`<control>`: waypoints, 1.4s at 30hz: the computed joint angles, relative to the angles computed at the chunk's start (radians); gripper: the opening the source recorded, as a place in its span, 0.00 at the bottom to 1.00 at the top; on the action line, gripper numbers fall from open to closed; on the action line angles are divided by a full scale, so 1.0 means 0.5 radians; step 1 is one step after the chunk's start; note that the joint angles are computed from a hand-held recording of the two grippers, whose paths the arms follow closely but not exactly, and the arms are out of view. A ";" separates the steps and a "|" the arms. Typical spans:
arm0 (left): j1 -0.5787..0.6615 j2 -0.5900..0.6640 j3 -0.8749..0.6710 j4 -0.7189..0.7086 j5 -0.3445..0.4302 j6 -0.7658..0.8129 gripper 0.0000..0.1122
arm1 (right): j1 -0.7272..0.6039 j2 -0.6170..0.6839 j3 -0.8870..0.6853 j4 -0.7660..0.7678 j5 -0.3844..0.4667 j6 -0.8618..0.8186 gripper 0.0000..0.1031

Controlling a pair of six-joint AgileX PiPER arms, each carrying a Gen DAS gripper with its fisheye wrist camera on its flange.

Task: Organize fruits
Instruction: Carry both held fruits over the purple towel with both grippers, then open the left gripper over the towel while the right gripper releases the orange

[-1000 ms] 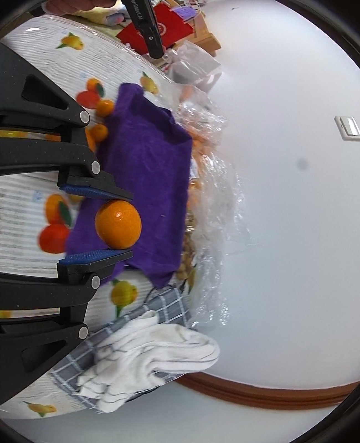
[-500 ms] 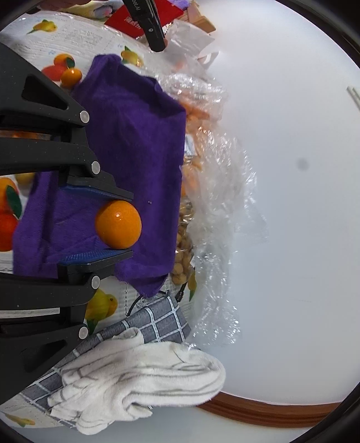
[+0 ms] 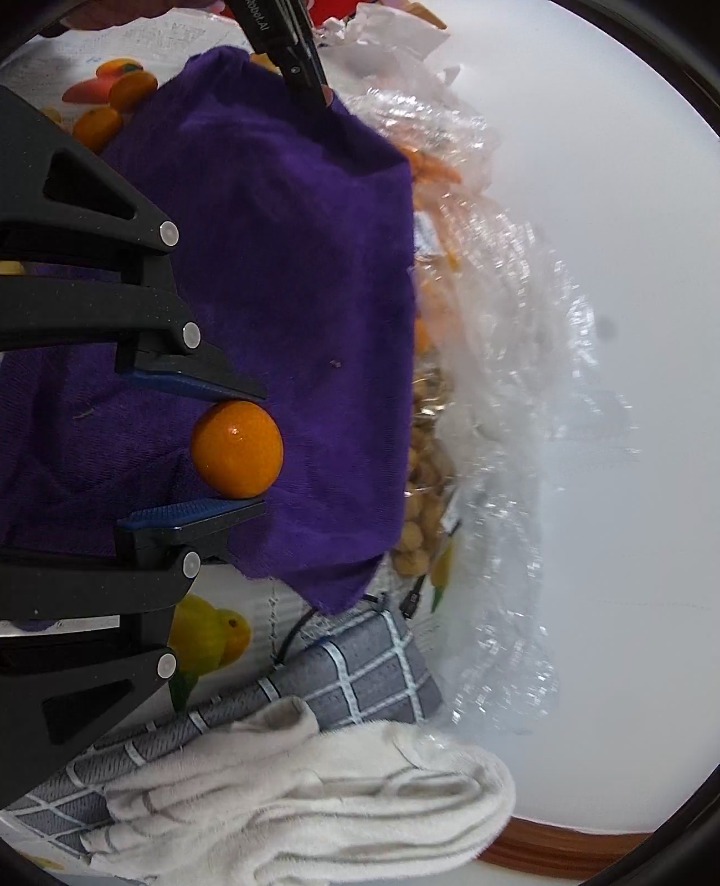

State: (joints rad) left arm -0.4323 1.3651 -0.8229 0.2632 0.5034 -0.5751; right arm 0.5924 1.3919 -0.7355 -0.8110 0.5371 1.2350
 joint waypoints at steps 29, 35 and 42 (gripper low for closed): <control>-0.157 0.275 -0.101 0.186 0.113 -0.202 0.24 | 0.047 0.057 -0.021 0.104 0.075 -0.069 0.67; -0.192 0.157 -0.101 0.226 0.168 -0.242 0.52 | 0.171 -0.120 0.021 0.104 0.271 0.067 0.76; -0.297 -0.202 -0.010 0.402 0.214 -0.483 0.53 | 0.467 -0.526 0.161 0.028 0.622 0.353 0.76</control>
State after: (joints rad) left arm -0.5809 1.2644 -0.8279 0.4642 0.6102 -0.8166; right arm 0.8258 1.1288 -0.6552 -0.7969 0.8479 1.4117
